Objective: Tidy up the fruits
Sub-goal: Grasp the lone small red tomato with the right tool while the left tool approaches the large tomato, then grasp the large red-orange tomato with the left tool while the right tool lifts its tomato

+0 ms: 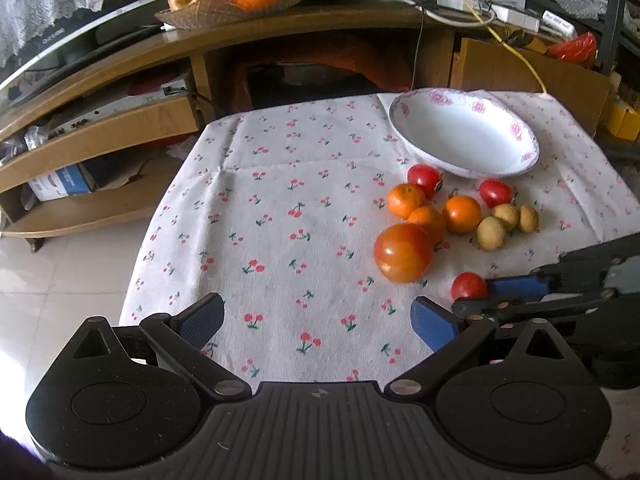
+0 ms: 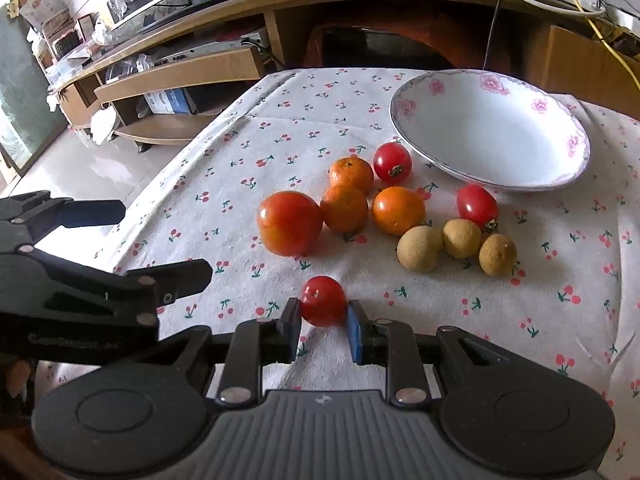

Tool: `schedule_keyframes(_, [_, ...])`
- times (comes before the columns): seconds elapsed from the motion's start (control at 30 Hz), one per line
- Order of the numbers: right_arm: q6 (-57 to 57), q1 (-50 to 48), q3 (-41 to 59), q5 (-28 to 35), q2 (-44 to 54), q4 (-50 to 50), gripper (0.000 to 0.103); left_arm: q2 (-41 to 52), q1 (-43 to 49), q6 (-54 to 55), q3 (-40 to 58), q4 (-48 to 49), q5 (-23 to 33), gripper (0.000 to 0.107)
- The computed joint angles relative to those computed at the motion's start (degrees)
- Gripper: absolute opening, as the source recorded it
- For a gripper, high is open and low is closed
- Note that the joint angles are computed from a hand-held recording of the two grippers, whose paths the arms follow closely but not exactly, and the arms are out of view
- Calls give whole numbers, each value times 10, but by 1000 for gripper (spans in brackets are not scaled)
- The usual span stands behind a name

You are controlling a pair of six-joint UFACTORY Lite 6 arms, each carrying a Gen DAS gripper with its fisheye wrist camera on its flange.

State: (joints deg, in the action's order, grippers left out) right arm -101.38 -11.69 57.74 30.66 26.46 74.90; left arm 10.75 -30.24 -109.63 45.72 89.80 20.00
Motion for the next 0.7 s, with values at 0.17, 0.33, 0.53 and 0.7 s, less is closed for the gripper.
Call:
schedule_keyframes(0.17, [6, -4, 6, 8, 6, 2, 18, -6, -2, -7, 2, 25, -4, 101])
schedule_keyframes(0.33, [8, -21, -10, 0, -30, -7, 18, -1, -14, 1, 9, 47, -21, 99])
schedule_keyframes(0.53, [94, -48, -21, -9, -80, -92, 18, 47, -5, 130, 82, -35, -73, 92])
schedule_keyframes(0.7, [155, -57, 8, -3, -71, -150, 18, 124, 29, 268, 153, -129, -106, 88])
